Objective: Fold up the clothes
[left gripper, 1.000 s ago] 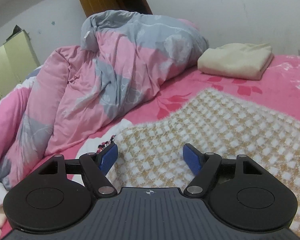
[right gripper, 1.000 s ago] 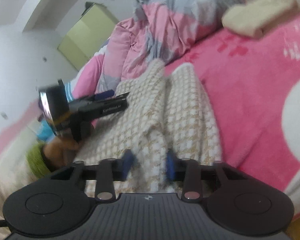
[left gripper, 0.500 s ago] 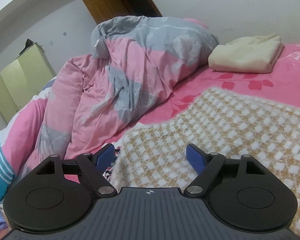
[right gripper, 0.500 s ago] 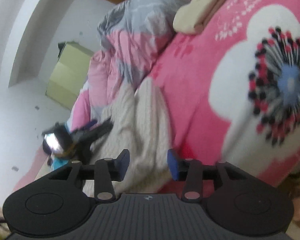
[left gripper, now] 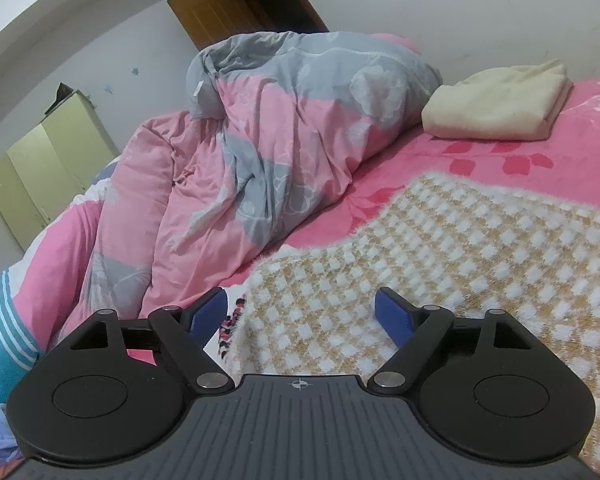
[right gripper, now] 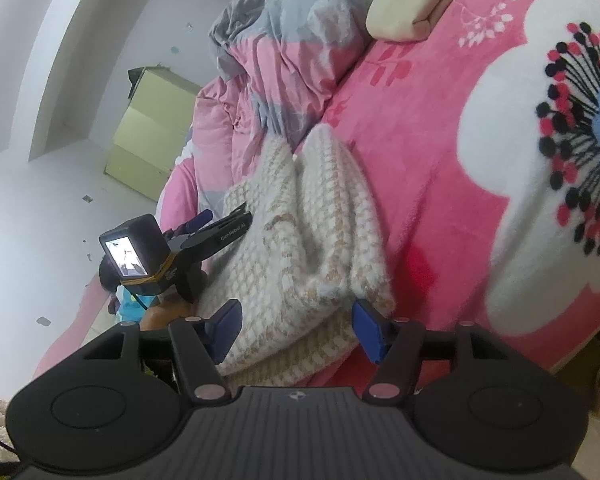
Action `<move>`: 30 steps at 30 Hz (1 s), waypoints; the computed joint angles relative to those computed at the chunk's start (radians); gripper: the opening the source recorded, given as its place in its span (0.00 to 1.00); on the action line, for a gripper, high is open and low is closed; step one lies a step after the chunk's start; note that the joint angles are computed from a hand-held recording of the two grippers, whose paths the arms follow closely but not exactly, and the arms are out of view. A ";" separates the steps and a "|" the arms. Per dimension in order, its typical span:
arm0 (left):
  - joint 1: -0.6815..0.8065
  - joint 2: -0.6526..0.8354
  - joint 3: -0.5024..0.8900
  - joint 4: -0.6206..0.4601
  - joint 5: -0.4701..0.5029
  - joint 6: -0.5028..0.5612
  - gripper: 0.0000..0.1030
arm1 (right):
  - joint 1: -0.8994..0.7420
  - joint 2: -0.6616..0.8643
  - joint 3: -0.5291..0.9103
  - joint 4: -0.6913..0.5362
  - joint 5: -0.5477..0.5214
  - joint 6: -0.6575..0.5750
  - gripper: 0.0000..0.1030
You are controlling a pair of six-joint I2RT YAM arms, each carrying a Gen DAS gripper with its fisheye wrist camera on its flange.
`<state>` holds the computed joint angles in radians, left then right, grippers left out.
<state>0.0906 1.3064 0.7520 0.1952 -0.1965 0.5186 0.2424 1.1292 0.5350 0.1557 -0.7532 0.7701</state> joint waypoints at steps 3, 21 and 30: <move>-0.002 0.000 -0.002 0.002 -0.005 -0.002 0.80 | -0.010 -0.038 -0.014 0.010 -0.025 0.005 0.62; -0.091 -0.006 -0.019 0.036 -0.159 0.040 0.82 | 0.042 0.025 0.000 0.140 0.114 0.066 0.12; -0.095 -0.007 -0.044 0.078 -0.166 0.060 0.82 | -0.055 0.089 -0.020 0.106 -0.030 0.057 0.22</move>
<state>-0.0043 1.2992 0.7084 0.2734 -0.3627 0.5790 0.1876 1.2182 0.5146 0.2613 -0.7828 0.8275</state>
